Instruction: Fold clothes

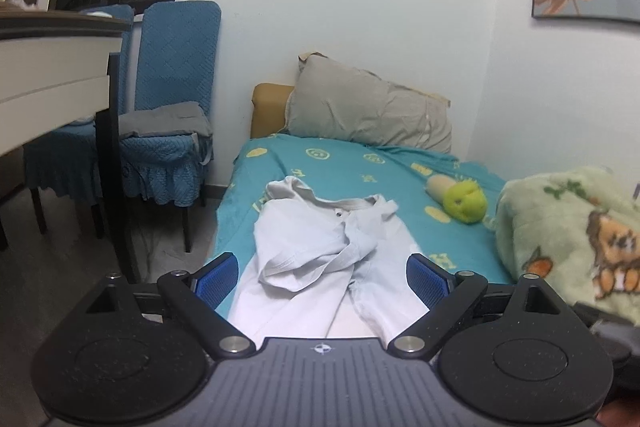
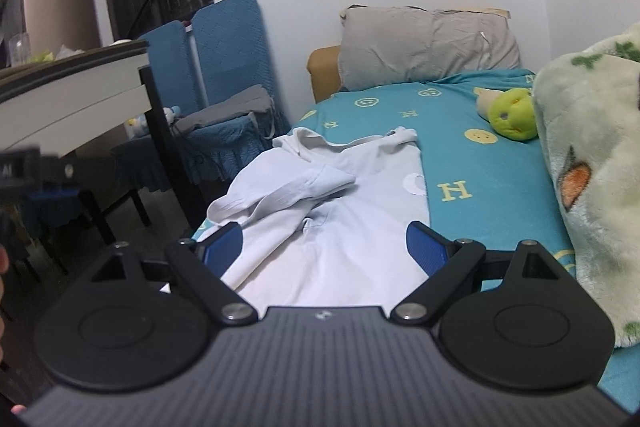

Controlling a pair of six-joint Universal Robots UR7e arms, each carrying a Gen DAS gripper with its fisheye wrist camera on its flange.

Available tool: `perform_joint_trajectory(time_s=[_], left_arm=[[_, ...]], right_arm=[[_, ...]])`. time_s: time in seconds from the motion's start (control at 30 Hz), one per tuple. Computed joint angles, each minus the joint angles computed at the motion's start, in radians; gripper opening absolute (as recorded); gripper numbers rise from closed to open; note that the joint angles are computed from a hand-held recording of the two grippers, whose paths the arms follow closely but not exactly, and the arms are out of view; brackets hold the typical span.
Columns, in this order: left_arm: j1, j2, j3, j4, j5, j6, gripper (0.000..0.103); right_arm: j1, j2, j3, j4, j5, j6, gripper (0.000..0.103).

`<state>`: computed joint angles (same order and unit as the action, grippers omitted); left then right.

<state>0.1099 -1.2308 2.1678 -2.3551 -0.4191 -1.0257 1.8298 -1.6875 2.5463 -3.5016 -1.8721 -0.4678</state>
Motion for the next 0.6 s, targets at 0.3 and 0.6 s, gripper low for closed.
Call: perform_joint_trajectory(time_s=[0.3, 0.6], left_arm=[[0.002, -0.07, 0.04, 0.0, 0.069, -0.03, 0.093], [0.032, -0.196, 0.064, 0.207, 0.119, -0.26, 0.093]], right_arm=[[0.044, 0.175, -0.117, 0.043, 0.027, -0.12, 0.083], [0.066, 0.462, -0.321, 0.102, 0.032, -0.4, 0.082]])
